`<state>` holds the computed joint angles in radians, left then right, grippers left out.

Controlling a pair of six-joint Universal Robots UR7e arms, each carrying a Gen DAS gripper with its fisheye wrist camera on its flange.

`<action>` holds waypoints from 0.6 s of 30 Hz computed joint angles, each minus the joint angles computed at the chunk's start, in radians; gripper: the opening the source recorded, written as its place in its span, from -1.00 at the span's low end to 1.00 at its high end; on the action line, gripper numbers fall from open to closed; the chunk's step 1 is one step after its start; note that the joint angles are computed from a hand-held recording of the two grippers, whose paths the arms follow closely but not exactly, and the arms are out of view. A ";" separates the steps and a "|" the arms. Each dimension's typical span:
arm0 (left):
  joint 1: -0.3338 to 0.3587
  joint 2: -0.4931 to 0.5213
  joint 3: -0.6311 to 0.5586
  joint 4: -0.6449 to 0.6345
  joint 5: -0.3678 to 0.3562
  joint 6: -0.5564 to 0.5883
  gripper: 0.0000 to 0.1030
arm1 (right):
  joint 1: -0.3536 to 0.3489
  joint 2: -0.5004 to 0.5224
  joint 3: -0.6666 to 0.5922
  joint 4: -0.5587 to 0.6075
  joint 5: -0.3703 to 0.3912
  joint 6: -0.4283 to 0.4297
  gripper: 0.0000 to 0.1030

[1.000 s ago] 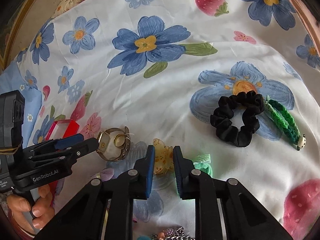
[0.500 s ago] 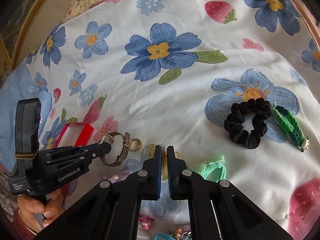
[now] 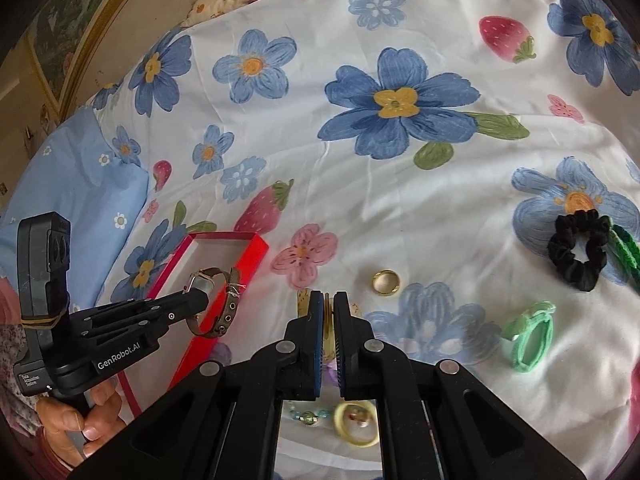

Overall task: Organize jewelry
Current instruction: 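Carry the watch and hair claw into the red box and open both tools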

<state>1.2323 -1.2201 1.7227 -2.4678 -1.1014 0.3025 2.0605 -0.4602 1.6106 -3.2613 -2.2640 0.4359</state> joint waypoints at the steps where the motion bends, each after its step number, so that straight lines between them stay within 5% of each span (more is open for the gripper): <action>1: 0.006 -0.011 0.000 0.002 0.006 -0.004 -0.86 | 0.001 0.009 -0.017 0.006 0.013 -0.004 -0.91; 18: 0.101 0.000 -0.117 0.032 0.070 -0.037 -0.86 | 0.014 0.216 -0.399 0.194 0.163 -0.093 -0.91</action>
<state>1.3332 -1.2199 1.6059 -2.4363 -1.0316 0.2659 2.0746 -0.2442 1.2115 -3.0670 -2.1005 0.3428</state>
